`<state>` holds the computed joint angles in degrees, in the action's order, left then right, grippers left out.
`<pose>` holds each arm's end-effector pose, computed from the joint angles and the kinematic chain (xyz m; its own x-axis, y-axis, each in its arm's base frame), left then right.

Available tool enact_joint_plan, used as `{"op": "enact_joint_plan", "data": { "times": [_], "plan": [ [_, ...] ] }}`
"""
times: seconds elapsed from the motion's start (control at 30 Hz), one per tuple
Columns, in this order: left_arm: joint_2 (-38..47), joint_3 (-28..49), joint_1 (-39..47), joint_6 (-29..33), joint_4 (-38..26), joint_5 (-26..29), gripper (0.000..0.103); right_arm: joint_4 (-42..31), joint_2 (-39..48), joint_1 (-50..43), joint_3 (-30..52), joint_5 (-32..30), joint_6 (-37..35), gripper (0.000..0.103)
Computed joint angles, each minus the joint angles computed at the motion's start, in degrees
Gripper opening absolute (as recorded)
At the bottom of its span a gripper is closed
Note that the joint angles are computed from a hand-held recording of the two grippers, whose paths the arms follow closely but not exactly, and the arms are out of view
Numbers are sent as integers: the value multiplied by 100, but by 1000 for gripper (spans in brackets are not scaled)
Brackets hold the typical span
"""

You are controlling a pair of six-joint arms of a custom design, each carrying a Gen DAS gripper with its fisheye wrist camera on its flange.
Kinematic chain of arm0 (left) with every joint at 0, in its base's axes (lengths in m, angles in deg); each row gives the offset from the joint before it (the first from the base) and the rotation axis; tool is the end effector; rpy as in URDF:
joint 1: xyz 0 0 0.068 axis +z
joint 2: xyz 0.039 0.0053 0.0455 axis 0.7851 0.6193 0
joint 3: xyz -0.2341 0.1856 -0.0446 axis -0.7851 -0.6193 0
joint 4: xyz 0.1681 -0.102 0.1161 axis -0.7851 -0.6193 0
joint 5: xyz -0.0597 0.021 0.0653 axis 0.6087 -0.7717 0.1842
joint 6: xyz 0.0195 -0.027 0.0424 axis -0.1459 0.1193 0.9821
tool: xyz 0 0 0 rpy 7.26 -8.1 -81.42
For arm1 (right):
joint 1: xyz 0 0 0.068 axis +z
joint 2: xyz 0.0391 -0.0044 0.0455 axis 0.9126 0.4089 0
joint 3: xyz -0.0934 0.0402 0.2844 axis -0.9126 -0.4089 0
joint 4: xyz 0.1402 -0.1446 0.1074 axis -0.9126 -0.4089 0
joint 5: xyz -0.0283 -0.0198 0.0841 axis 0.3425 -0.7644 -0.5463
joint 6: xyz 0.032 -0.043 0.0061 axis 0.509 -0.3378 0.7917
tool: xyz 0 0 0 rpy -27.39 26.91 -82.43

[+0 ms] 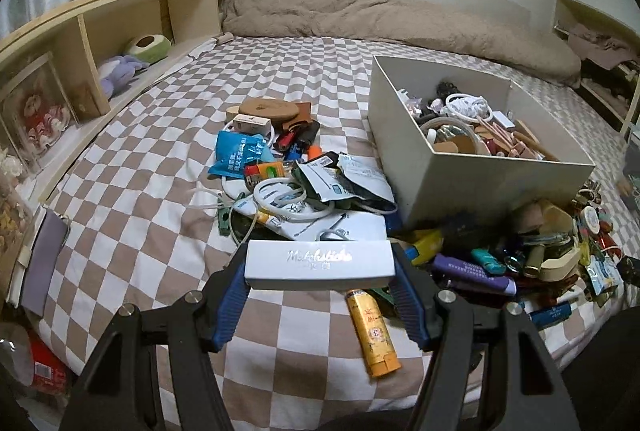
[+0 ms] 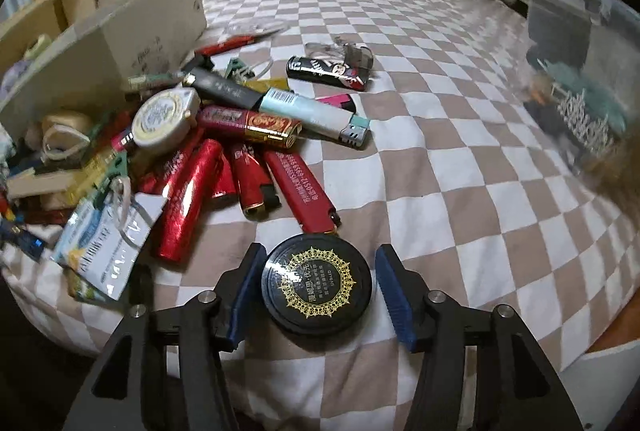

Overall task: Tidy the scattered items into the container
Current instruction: 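Lift the white box with the left tool while right tool carries the black tin toward the container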

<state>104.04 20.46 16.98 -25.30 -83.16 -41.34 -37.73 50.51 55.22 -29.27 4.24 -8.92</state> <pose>0.1971 -0.1095 0.1433 -0.6249 -0.3382 -0.7037 -0.4781 0.8783 0.0025 0.3794 -0.0621 0.0904 -0.8021 -0.2575 -0.5388 -0.3051 0.9523 -0.0010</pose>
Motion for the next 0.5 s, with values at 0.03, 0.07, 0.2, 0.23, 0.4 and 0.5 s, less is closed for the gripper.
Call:
{"op": "enact_joint_plan", "data": {
  "times": [0.03,0.07,0.2,0.23,0.4,0.5],
  "plan": [
    [-30,-27,-14,-39,-9,-4,66,40,-21,-46,-46,-67,26,57],
    [-72,-66,-15,-82,-12,-4,66,124,-52,-89,-118,-120,60,57],
    [-152,-222,59,-139,90,46,66,320,-139,-116,-291,-164,87,57],
    [-157,-246,51,-169,92,47,66,307,-130,-83,-282,-92,53,57],
    [-134,-304,42,-258,142,117,66,279,-123,5,-265,92,21,57],
    [-127,-304,22,-272,143,110,66,241,-140,-92,-281,-129,54,52]
  ]
}}
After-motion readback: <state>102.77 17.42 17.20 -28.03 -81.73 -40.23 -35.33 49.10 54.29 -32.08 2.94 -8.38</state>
